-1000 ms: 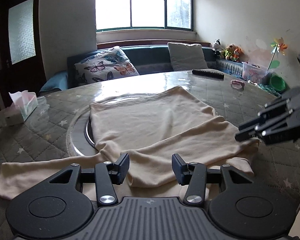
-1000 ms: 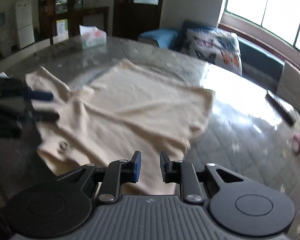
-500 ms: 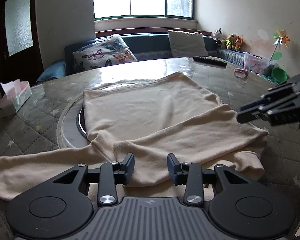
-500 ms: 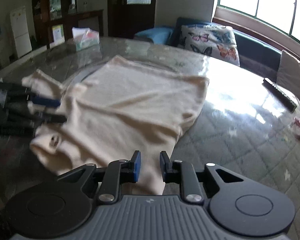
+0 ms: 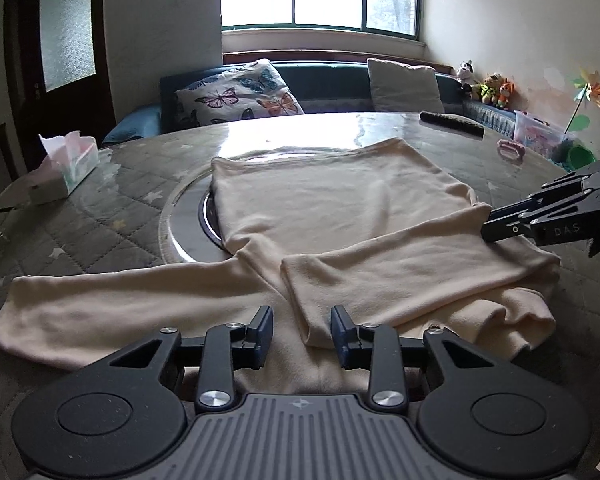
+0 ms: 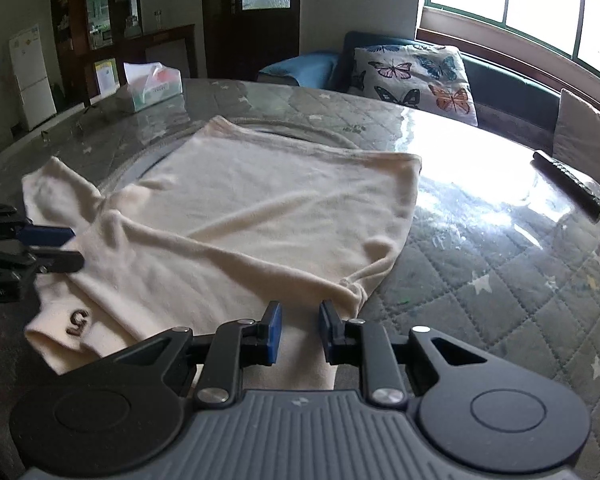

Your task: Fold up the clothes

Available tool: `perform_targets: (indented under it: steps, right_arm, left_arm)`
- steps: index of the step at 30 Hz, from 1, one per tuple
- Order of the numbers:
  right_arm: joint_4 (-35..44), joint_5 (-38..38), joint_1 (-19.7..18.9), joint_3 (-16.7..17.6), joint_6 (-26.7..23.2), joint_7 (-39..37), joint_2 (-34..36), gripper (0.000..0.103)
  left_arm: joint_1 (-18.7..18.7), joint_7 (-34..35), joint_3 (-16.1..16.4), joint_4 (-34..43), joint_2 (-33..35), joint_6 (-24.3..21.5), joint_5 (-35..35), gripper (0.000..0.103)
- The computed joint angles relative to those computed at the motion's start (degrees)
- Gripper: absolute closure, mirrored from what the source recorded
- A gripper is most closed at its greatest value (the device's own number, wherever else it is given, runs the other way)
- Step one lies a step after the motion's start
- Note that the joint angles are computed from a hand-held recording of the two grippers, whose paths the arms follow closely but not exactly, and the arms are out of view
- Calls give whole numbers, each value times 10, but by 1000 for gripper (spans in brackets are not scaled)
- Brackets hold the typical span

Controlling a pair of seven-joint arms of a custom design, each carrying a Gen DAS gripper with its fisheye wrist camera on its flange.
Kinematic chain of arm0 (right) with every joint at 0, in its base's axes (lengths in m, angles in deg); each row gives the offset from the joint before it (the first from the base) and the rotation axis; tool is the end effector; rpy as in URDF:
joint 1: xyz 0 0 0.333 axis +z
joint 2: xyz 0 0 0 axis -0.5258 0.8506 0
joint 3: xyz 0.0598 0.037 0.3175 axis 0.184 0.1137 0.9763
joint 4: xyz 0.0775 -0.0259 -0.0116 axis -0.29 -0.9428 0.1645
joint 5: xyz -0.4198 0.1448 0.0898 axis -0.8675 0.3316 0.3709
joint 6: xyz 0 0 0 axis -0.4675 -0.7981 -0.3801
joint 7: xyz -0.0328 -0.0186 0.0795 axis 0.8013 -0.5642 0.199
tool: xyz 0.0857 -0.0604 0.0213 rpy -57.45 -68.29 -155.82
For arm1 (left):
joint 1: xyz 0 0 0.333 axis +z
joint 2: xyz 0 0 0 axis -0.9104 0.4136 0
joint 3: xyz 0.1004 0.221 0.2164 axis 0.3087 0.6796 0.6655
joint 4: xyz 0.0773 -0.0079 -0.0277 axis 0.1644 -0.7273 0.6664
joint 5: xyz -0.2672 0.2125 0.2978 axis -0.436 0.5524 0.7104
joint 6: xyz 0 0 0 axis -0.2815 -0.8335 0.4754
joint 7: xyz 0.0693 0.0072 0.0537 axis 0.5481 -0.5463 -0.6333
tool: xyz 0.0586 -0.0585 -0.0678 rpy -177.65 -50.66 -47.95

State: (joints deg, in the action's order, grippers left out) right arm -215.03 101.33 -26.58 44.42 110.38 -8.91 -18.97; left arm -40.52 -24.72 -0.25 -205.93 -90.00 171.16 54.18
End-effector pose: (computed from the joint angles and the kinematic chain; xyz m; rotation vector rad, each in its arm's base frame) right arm 0.5352 -0.0122 0.3363 -2.2522 0.8331 -0.3627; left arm 0.3540 -0.2582 0.3217 -1.7387 1.5940 -0.7725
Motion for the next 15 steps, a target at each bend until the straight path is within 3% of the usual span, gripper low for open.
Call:
perform_targets:
  steps: [9,15]
  right_arm:
    - [-30,-8,19,1,-41,-17,-40,84]
    - [-48,-15,47,8,-62,-21,-55,84]
  left_arm:
    - [-77,-30,63,-36,-47,-68,10,66]
    - [-130,-56,123,-67,-72,-141,29,58]
